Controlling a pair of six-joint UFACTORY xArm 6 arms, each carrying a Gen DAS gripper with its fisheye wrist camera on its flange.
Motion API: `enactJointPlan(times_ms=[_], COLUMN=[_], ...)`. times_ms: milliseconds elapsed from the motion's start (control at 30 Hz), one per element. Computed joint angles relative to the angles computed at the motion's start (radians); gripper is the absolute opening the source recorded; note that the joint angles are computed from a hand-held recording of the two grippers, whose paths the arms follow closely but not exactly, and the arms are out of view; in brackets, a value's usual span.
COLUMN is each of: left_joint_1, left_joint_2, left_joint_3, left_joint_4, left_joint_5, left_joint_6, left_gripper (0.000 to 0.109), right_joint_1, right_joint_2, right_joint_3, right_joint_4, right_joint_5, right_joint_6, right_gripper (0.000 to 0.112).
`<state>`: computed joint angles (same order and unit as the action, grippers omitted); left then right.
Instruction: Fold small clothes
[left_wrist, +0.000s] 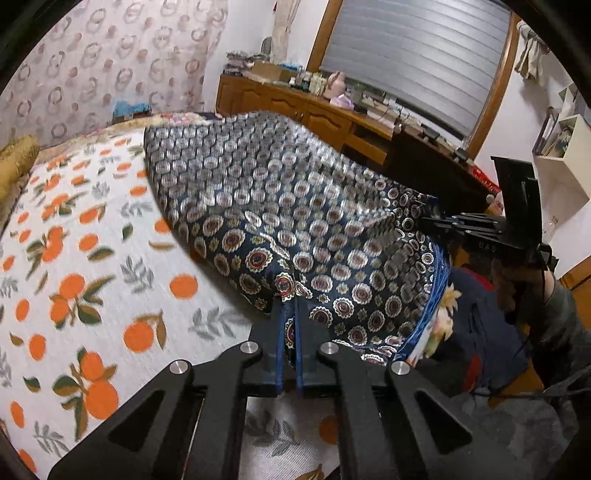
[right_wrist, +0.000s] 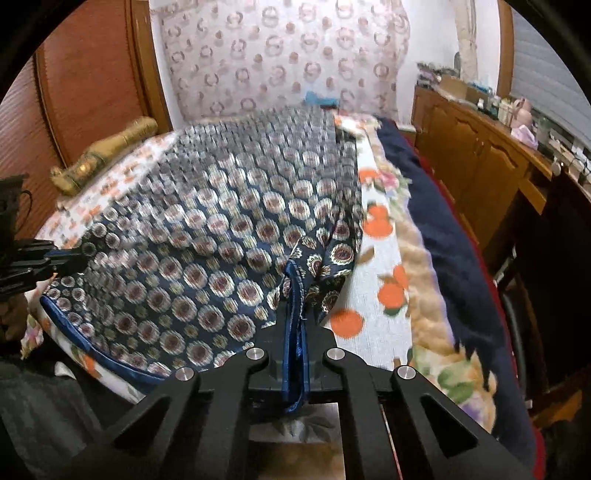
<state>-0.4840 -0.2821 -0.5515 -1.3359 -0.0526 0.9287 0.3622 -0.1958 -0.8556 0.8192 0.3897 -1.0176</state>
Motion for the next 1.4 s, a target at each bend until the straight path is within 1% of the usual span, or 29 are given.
enactJointPlan(times_ms=[33, 200, 233, 267, 300, 367, 400, 467, 533, 633, 700, 733, 800, 933, 967, 1100, 1233, 1400], left_joint_1=[0.000, 0.024, 0.034, 0.042, 0.051, 0.070, 0.081, 0.106, 0.137, 0.175, 0.203, 0.213, 0.239, 0.286, 0.297, 0.329, 0.366, 0.391], left_joint_2=[-0.003, -0.017, -0.011, -0.008, -0.004, 0.009, 0.018, 0.033, 0.059, 0.096, 0.130, 0.146, 0.177, 0.251, 0.268, 0.317, 0.382, 0.438], left_joint_3=[-0.007, -0.080, -0.097, -0.103, -0.108, -0.132, -0.150, -0.182, -0.214, -0.258, -0.295, -0.312, -0.343, -0.397, -0.410, -0.450, -0.500, -0.548], left_joint_4=[-0.020, -0.215, -0.226, -0.195, -0.137, -0.112, -0.112, -0.154, -0.147, -0.169, -0.151, -0.143, -0.124, 0.044, 0.065, 0.130, 0.268, 0.361], left_joint_5=[-0.003, -0.025, -0.028, -0.032, -0.042, -0.050, -0.051, -0.045, -0.033, -0.010, 0.006, 0.013, 0.032, 0.063, 0.071, 0.100, 0.127, 0.154], left_joint_6=[0.019, 0.213, 0.230, 0.206, 0.159, 0.155, 0.163, 0.218, 0.224, 0.250, 0.235, 0.228, 0.215, 0.066, 0.048, -0.015, -0.138, -0.216], left_gripper=[0.005, 0.005, 0.005, 0.005, 0.005, 0.005, 0.005, 0.005, 0.005, 0.005, 0.005, 0.005, 0.005, 0.005, 0.005, 0.005, 0.005, 0.005], right_joint_1=[0.001, -0.007, -0.004, 0.003, 0.007, 0.012, 0.019, 0.025, 0.032, 0.033, 0.036, 0.041, 0.042, 0.056, 0.058, 0.065, 0.069, 0.075], right_joint_2=[-0.008, -0.021, -0.017, -0.014, -0.005, 0.023, 0.041, 0.066, 0.098, 0.152, 0.183, 0.193, 0.236, 0.302, 0.318, 0.372, 0.420, 0.460], right_joint_3=[0.001, -0.046, -0.060, -0.072, -0.090, -0.134, -0.159, -0.195, -0.234, -0.295, -0.328, -0.326, -0.369, -0.428, -0.442, -0.495, -0.547, -0.589], right_joint_4=[0.024, 0.173, 0.200, 0.227, 0.250, 0.280, 0.291, 0.323, 0.348, 0.384, 0.404, 0.434, 0.444, 0.442, 0.442, 0.402, 0.348, 0.269], right_joint_5=[-0.003, 0.013, 0.010, 0.004, -0.001, 0.001, -0.004, -0.002, -0.005, -0.003, -0.003, -0.012, -0.011, -0.026, -0.027, -0.020, -0.020, -0.028], right_joint_6=[-0.017, -0.124, -0.144, -0.166, -0.185, -0.208, -0.217, -0.239, -0.259, -0.295, -0.315, -0.350, -0.362, -0.359, -0.355, -0.318, -0.275, -0.201], right_gripper=[0.004, 0.004, 0.004, 0.004, 0.004, 0.004, 0.004, 0.004, 0.004, 0.004, 0.004, 0.004, 0.004, 0.004, 0.004, 0.004, 0.004, 0.004])
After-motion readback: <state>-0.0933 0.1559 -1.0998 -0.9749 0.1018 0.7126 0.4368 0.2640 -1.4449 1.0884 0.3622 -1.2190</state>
